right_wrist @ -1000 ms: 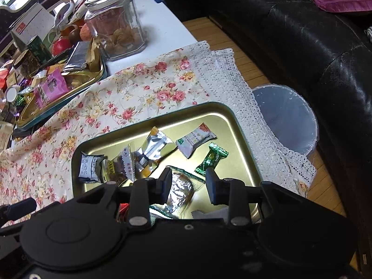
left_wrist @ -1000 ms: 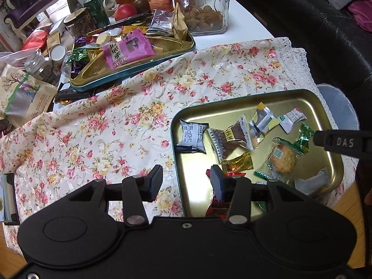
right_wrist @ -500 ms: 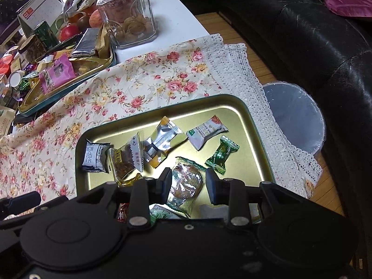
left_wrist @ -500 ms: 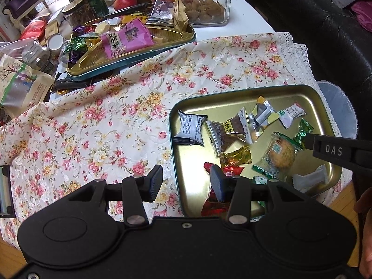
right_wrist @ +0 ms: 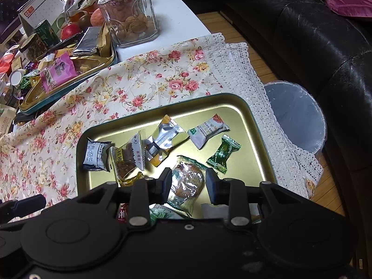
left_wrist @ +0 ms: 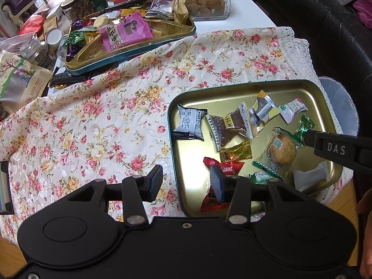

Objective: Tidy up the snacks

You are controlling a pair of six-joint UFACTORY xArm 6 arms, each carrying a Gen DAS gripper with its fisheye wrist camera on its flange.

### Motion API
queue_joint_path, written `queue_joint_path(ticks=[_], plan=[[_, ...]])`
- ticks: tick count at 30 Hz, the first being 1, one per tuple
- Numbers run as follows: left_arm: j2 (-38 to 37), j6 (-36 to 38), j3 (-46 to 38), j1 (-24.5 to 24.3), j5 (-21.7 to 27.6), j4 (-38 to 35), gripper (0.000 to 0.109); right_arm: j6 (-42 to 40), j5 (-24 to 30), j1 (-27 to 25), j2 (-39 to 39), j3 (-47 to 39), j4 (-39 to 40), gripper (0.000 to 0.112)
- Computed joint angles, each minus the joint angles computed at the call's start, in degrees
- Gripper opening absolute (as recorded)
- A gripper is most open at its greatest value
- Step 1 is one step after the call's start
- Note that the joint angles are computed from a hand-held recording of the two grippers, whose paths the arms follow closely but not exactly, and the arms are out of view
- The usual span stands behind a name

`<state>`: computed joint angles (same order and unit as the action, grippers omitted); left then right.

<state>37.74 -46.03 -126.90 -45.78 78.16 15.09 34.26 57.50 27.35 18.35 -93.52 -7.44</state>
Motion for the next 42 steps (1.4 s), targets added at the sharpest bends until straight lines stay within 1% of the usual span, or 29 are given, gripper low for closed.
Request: queue_joint_path(ticks=[42], plan=[[-0.4,-0.8,0.5,0.1,-0.1,0.3,0.052,-1.1,0.4,0.1,0.6,-0.7,0.3,0.033]])
